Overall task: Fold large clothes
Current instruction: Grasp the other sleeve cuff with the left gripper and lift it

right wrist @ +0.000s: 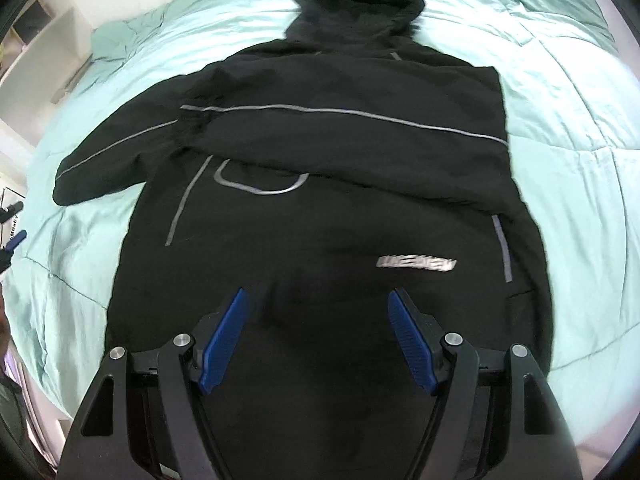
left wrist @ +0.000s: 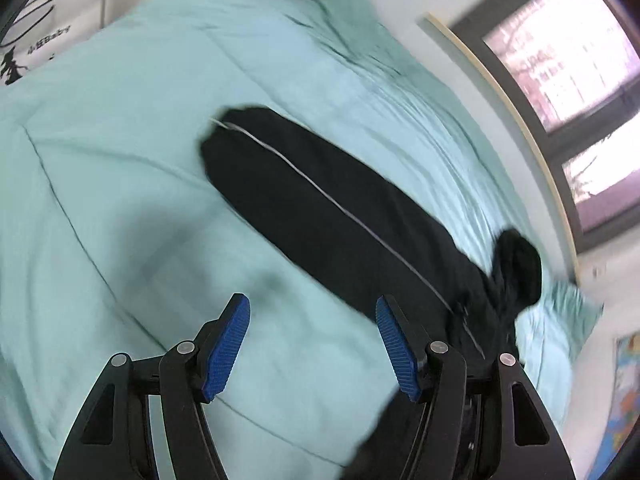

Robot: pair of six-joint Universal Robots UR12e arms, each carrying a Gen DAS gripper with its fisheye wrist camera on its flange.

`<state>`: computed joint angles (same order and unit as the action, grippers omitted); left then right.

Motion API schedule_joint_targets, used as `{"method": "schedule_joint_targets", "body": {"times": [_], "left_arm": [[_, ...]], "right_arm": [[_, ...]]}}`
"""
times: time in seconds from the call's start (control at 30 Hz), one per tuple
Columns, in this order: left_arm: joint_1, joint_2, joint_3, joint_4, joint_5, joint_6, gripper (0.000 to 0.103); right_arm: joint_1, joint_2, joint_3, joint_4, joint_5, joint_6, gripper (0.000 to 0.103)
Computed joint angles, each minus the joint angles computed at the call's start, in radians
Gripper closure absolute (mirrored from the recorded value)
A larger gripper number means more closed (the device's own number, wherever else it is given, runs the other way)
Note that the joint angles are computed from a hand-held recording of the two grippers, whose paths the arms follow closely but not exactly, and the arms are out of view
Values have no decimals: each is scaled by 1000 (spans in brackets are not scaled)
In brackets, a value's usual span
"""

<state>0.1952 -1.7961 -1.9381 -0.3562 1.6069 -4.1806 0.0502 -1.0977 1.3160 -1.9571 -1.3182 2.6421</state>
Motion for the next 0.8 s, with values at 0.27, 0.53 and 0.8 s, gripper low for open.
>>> {"method": "schedule_joint_targets", "body": {"times": [0.27,0.53,0.8], "left_arm": [[164,-73,-64,179,-199,-24,36],[207,-184,-39,265,-226,-100,36],[196,-216,-19,387,-190,-30,66]], "right_arm": [[67,-6,23,-50,-102,60,28],[120,52,-63,30,-187,103,28],[167,81,-83,70,-238,28,28]]}}
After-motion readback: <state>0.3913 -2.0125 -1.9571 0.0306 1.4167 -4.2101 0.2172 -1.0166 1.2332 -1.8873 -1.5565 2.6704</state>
